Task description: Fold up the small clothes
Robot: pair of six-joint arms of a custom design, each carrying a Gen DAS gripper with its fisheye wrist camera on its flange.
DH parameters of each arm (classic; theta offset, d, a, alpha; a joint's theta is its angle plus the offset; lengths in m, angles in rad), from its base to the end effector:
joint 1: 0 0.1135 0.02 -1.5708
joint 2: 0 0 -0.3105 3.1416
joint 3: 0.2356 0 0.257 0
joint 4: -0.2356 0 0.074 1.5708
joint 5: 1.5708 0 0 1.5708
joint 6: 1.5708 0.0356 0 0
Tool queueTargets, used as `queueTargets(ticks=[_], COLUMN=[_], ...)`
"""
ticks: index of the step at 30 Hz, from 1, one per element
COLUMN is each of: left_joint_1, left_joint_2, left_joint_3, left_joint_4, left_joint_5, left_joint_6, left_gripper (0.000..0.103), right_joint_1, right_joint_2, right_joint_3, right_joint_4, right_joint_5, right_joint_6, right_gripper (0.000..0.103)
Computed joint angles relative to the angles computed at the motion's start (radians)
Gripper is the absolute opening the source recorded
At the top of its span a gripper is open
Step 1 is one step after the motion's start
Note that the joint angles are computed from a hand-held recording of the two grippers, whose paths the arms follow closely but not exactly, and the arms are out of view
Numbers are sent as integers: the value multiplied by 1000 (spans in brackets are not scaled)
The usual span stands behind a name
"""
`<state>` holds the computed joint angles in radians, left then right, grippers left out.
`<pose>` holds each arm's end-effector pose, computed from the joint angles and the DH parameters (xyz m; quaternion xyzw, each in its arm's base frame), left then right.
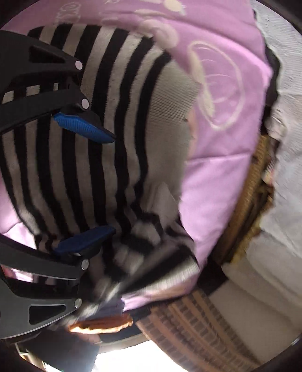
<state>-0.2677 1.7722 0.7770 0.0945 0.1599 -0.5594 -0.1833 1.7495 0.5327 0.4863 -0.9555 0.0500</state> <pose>0.3228 -0.0944 0.1552 -0.1108 0.9352 -0.2008 0.2698 0.2890 -0.0240 0.1424 -0.0919 0.8271 0.3947 0.3894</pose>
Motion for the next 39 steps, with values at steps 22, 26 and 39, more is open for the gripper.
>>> queueTargets(ticks=[22, 26, 39], left_joint_1=[337, 417, 603], left_joint_2=[-324, -310, -26], left_joint_3=[-237, -279, -291], left_joint_4=[49, 81, 242], left_joint_5=[61, 99, 254], left_joint_6=[119, 165, 229], left_gripper=[62, 62, 68], right_joint_1=[480, 557, 600], right_joint_2=[-74, -35, 71], right_joint_3=[19, 9, -37], right_joint_4=[70, 114, 156], right_joint_5=[212, 276, 263], right_joint_6=[268, 287, 71], right_gripper=[28, 29, 67])
